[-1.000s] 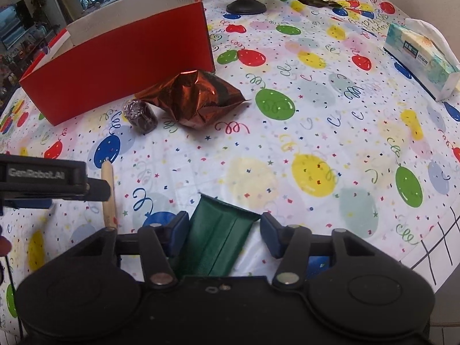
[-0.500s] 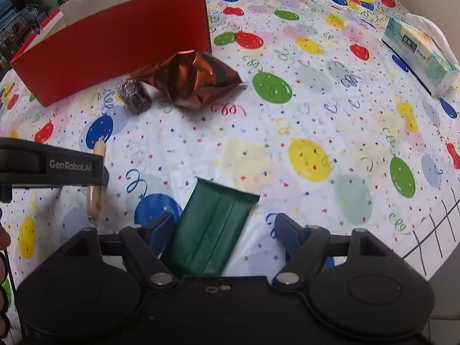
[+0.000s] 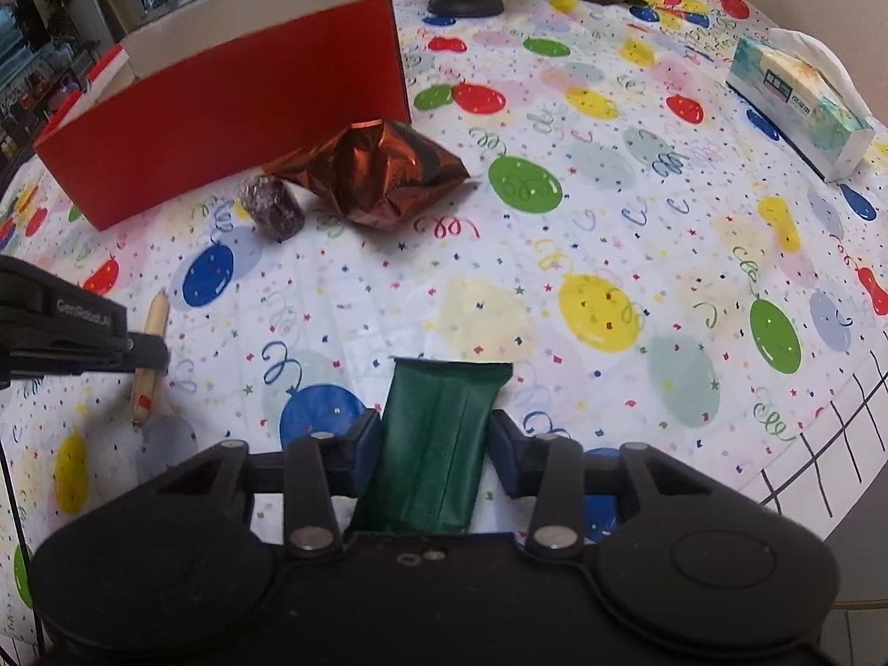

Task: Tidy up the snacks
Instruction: 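Carry the stick and green packet toward the red box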

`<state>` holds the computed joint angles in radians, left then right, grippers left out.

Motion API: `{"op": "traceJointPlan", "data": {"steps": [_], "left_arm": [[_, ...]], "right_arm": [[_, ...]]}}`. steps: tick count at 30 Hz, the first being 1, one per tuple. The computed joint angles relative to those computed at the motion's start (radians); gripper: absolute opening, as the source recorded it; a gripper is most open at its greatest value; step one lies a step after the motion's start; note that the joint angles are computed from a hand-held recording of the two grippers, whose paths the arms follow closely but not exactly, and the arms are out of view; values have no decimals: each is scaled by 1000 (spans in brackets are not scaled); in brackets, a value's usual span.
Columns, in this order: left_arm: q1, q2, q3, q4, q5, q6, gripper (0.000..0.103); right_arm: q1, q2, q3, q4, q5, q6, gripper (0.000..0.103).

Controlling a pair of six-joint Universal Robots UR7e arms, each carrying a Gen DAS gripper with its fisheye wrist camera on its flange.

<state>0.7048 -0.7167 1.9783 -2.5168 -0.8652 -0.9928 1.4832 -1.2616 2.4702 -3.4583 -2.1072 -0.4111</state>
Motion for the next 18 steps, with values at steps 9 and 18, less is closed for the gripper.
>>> {"op": "traceJointPlan", "data": {"steps": [9, 18], "left_arm": [[10, -70, 57, -12, 4, -34, 11], [-6, -81, 82, -15, 5, -28, 11]], "right_arm": [[-19, -36, 3, 57, 33, 55, 34], [9, 11, -1, 47, -33, 65, 74]]}}
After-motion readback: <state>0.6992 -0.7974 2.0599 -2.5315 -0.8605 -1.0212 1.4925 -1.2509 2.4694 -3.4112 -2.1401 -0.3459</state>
